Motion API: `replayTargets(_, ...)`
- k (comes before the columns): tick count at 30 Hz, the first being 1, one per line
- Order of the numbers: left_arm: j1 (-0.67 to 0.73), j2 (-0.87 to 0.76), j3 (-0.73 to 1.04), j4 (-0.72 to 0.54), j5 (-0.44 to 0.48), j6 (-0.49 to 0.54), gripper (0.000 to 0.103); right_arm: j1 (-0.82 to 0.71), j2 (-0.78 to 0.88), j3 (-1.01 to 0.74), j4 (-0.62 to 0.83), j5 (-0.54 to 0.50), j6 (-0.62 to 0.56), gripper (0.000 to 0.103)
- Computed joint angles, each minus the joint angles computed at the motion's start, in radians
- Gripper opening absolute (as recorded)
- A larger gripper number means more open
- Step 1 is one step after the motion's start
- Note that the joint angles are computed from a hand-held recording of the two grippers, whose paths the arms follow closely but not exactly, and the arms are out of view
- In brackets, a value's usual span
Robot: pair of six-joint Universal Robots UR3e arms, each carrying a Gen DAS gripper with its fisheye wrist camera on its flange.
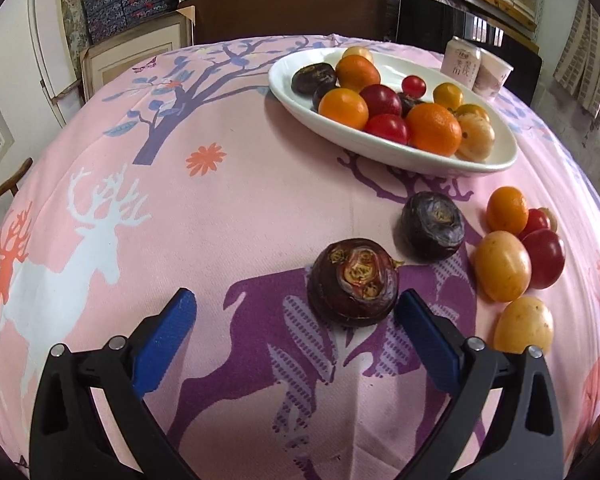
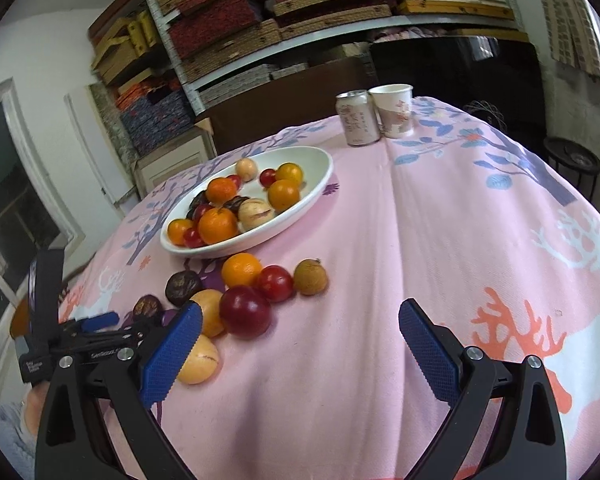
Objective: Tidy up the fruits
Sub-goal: 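Move the left tool to a dark purple plum while the right approaches a red plum, then grasp the dark purple plum with the left tool while the right grasps the red plum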
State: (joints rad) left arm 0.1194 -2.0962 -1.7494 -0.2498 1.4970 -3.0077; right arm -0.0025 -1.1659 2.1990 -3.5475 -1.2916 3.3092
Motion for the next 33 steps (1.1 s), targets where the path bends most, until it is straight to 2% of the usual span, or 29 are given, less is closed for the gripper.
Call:
replayTargets(2, 0.0, 0.001, 0.0, -0.002, -0.004, -0.003, 0.099, 0.026, 0.009, -0.035, 0.048, -0.013, -0.042, 0.097)
replayTargets(6, -0.002, 0.001, -0.001, -0.002, 0.0, -0.002, 0.099, 0.08, 0.042, -0.169, 0.253, -0.036, -0.103, 0.057)
replayTargets(7, -0.002, 0.001, -0.001, -0.002, 0.0, -0.002, 0.099, 0.085, 0.055, -0.202, 0.293, -0.03, -0.107, 0.054)
replayTargets(17, -0.005, -0.001, 0.001, 0.0, 0.005, -0.003, 0.099, 0.107, 0.156, -0.376, 0.414, 0.002, -0.064, 0.05)
replayTargets(22, -0.004, -0.001, 0.0, 0.001, 0.004, -0.002, 0.099, 0.1, 0.16, -0.379, 0.417, 0.03, -0.069, 0.041)
replayTargets(33, -0.008, -0.001, 0.001, 0.004, 0.009, -0.002, 0.099, 0.101, 0.157, -0.374, 0.415, 0.028, -0.065, 0.041)
